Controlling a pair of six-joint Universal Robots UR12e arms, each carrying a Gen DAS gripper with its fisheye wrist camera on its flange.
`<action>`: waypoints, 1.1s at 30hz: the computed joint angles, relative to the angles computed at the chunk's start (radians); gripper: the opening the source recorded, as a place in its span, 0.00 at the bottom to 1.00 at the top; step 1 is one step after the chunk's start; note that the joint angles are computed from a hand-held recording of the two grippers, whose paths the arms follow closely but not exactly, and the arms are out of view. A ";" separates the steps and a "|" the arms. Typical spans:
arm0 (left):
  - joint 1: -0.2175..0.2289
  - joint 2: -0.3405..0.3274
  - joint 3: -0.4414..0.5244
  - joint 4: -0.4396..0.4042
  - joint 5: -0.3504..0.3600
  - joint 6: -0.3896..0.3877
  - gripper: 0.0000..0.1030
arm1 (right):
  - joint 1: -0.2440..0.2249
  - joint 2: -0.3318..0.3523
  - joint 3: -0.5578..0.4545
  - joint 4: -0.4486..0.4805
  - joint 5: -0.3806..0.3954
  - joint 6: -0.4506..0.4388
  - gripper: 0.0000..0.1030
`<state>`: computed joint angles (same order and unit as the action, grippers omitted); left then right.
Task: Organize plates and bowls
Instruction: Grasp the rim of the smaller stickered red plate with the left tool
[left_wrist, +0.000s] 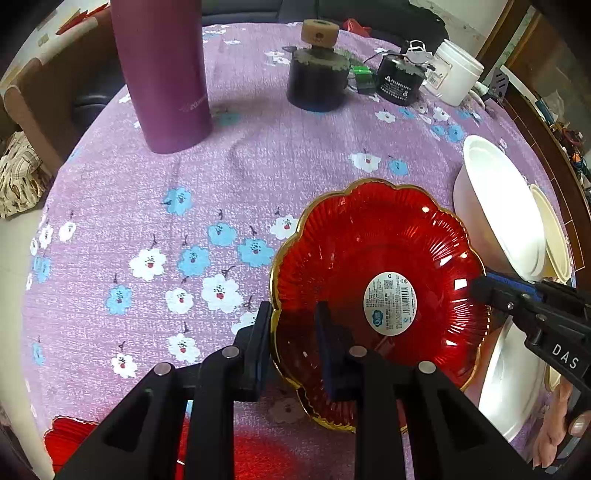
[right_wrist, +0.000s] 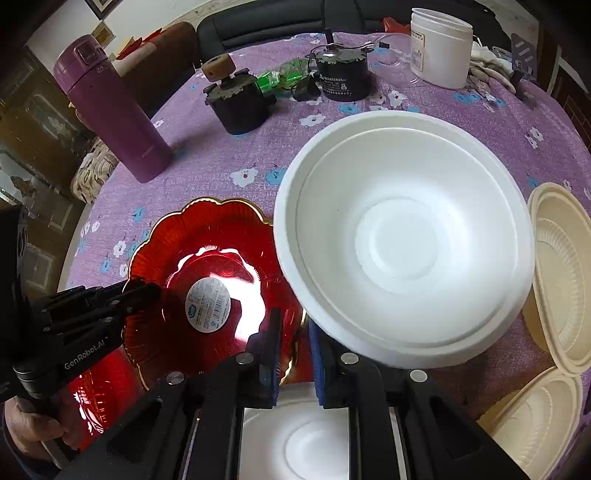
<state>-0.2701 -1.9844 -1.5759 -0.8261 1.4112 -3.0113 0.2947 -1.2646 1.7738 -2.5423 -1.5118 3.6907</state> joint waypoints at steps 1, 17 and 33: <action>0.000 0.002 -0.001 0.005 0.002 -0.001 0.21 | 0.000 -0.001 0.001 -0.007 0.001 0.005 0.15; 0.011 0.050 -0.039 0.077 0.001 0.002 0.21 | 0.011 -0.013 0.006 -0.065 0.012 0.041 0.15; 0.038 0.120 -0.110 0.127 -0.028 0.025 0.25 | 0.037 -0.053 0.038 -0.132 0.040 0.050 0.15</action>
<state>-0.2320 -1.8647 -1.6861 -0.6988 1.3830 -2.9859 0.3314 -1.3177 1.8120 -2.6744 -1.4714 3.7409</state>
